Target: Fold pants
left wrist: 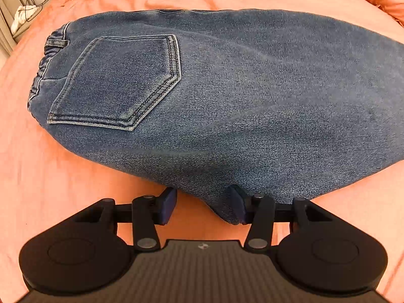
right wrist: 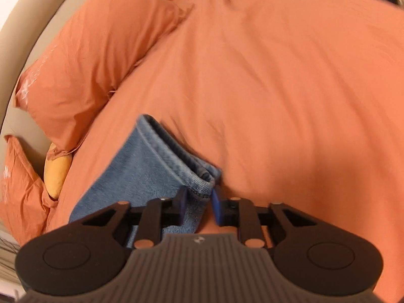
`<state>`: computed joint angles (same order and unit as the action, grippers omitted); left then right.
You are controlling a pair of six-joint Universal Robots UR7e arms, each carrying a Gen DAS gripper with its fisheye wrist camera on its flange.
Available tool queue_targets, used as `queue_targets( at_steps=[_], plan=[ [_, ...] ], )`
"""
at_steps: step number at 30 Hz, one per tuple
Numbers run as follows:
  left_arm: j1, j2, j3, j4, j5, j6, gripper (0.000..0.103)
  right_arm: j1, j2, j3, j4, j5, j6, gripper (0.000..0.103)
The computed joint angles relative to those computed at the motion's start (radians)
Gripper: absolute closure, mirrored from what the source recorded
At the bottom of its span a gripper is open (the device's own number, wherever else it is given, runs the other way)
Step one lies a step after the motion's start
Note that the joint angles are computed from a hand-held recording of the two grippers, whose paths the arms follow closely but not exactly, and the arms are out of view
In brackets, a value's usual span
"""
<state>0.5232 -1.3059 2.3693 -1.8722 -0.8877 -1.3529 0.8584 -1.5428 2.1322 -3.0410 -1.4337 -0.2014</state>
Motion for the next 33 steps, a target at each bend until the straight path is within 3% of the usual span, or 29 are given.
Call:
queue_targets(
  at_steps=[4,7,8,10,12,14,18,24,28,33],
  plan=[
    [-0.008,0.029,-0.014,0.025,0.009,0.011,0.045,0.068,-0.044,-0.005,-0.019,0.039,-0.081,0.097],
    [-0.005,0.035,-0.019,0.027,0.009,0.011,0.046,0.087,-0.076,-0.007,-0.041,0.154,-0.094,0.098],
    [-0.006,0.032,-0.018,0.026,0.008,0.007,0.046,0.094,-0.076,-0.008,-0.049,0.150,-0.093,0.098],
    [-0.011,0.032,-0.017,0.030,0.006,-0.004,0.046,0.119,-0.043,-0.019,-0.064,0.034,-0.100,0.098],
    [-0.020,0.038,-0.018,0.036,0.004,-0.012,0.046,0.099,-0.010,-0.020,-0.064,-0.027,-0.101,0.098],
    [-0.018,0.042,-0.022,0.039,0.004,-0.013,0.046,0.065,0.016,-0.017,-0.067,-0.038,-0.092,0.098],
    [-0.007,0.049,-0.031,0.045,0.004,-0.007,0.046,-0.009,0.033,-0.014,-0.042,0.032,-0.053,0.096],
    [-0.010,0.043,-0.016,0.026,0.011,-0.015,0.046,-0.051,0.026,-0.012,0.024,0.095,0.013,0.073],
    [-0.018,-0.028,0.037,-0.037,0.004,-0.044,0.046,-0.109,0.046,0.002,0.029,0.204,0.092,0.074],
    [-0.011,-0.183,0.146,-0.174,-0.020,-0.100,0.036,-0.122,0.127,0.006,-0.105,0.267,0.209,0.084]
  ],
)
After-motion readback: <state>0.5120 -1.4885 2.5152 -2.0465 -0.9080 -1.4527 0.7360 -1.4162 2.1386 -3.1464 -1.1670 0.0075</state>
